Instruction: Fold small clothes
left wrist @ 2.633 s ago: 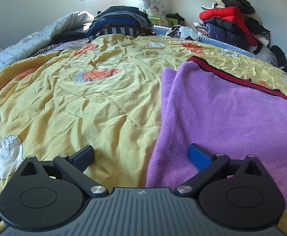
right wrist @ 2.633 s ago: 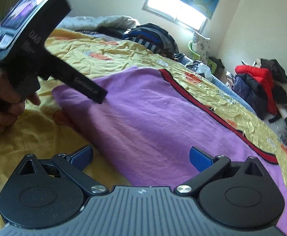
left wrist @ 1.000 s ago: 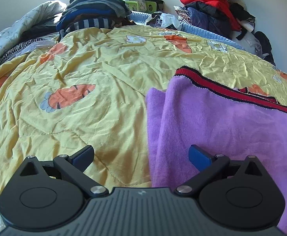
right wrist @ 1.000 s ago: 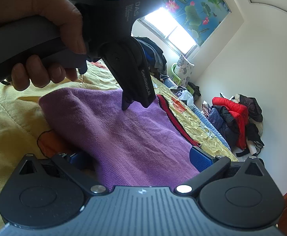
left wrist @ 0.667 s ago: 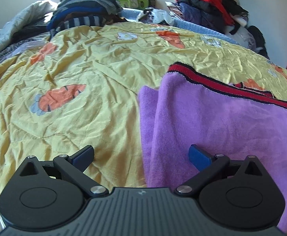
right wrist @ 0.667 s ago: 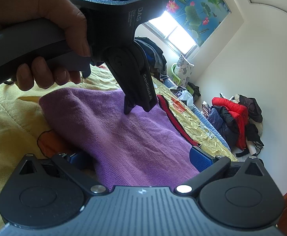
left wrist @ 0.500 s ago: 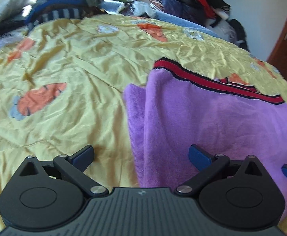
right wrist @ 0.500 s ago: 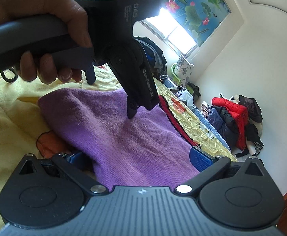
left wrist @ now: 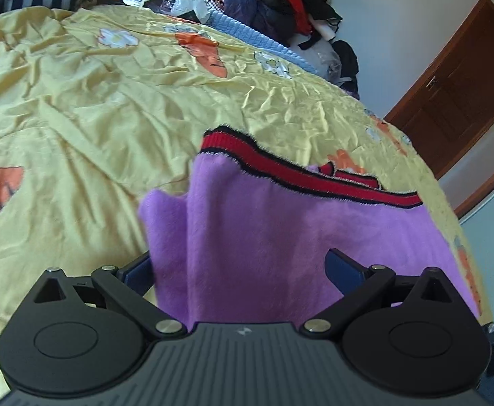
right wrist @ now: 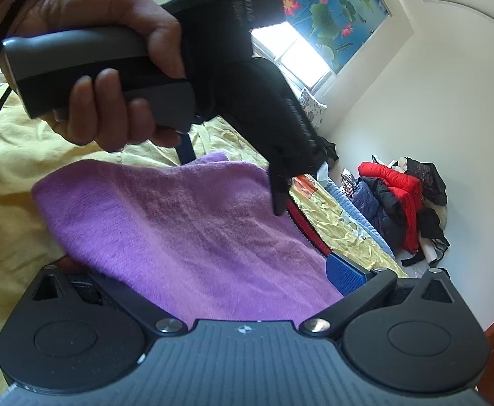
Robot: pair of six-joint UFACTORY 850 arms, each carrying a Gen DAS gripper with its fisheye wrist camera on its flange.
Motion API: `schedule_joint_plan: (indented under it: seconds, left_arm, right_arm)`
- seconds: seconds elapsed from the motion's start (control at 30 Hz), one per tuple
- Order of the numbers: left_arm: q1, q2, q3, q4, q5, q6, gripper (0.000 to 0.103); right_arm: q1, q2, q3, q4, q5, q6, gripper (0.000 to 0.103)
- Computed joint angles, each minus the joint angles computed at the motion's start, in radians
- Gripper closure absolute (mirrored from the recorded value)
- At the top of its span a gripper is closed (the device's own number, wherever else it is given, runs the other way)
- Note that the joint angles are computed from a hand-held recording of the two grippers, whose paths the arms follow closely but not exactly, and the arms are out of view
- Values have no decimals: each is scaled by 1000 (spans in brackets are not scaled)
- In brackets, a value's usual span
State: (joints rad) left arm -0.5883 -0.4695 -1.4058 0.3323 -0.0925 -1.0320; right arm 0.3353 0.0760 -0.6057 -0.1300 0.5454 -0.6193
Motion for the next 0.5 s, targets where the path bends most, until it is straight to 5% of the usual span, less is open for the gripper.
schedule_joint_plan:
  seconds: [0.1, 0.2, 0.27, 0.37, 0.5]
  left_arm:
    - [5, -21, -25, -90, 9, 94, 1]
    - [2, -37, -53, 41, -20, -30, 7]
    - [-4, -47, -75, 148, -59, -131, 18]
    - [-4, -53, -93, 196, -113, -194, 49]
    - [-2, -50, -91, 213, -134, -236, 73]
  right_arm:
    - [6, -13, -13, -10, -1, 5, 2]
    - [8, -14, -12, -63, -11, 23, 28]
    - [17, -10, 0, -78, -7, -7, 53]
    - [31, -8, 13, -72, 1, -68, 74]
    - [33, -10, 5, -115, -26, -63, 86]
